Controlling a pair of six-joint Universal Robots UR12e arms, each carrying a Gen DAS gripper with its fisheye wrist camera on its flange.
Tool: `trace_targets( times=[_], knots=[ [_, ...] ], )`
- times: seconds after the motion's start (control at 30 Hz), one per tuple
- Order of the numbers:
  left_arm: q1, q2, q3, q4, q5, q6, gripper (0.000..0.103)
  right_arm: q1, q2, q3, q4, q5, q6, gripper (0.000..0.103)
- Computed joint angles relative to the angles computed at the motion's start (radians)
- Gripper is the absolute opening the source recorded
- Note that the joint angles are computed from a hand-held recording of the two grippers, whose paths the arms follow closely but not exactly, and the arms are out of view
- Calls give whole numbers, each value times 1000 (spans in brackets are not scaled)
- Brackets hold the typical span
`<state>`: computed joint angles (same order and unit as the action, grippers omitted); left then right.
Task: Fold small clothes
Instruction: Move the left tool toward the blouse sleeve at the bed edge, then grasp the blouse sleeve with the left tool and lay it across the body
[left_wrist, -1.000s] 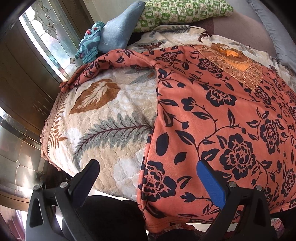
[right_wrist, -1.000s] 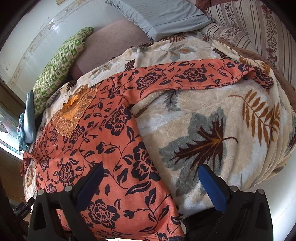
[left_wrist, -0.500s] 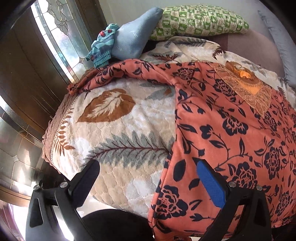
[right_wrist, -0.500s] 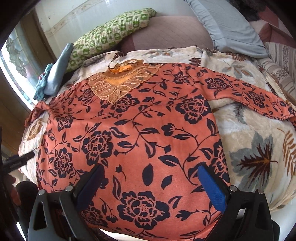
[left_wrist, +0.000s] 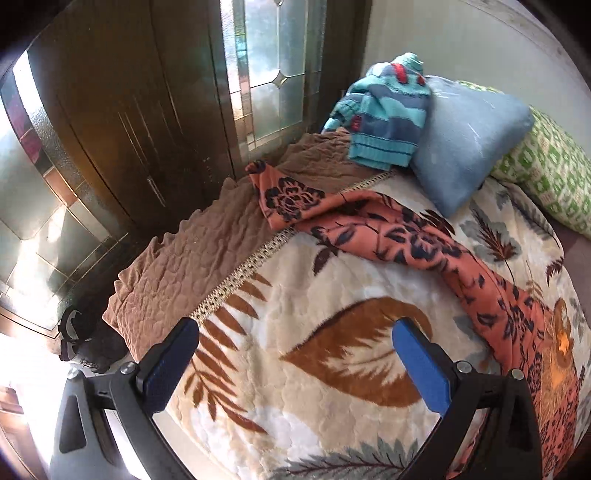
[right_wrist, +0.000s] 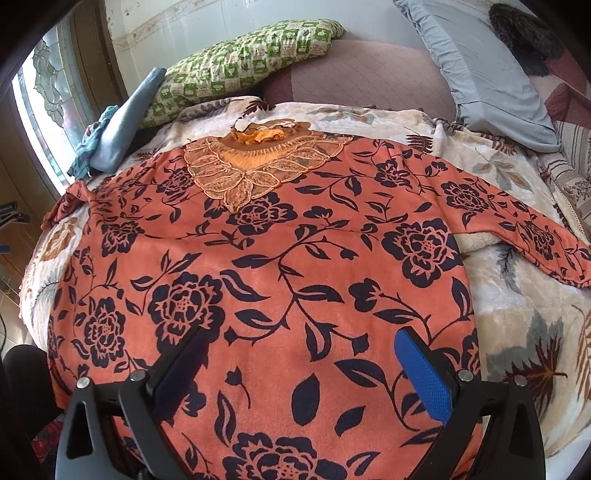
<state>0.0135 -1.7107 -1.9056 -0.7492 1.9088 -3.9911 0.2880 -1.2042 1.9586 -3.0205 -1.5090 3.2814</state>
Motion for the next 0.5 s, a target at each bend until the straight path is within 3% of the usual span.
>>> trace_targets(
  times=[0.13, 0.23, 0.37, 0.5],
  knots=[
    [102, -12, 15, -28, -87, -42, 103, -4, 23, -7, -35, 28, -8, 102],
    [158, -28, 12, 6, -194, -85, 103, 1, 36, -17, -40, 9, -27, 102],
    [185, -59, 8, 63, -295, -125, 103, -1, 46, -26, -39, 11, -30, 102],
    [189, -91, 5, 150, -343, -111, 88, -2, 53, -32, -38, -1, -29, 102]
  ],
)
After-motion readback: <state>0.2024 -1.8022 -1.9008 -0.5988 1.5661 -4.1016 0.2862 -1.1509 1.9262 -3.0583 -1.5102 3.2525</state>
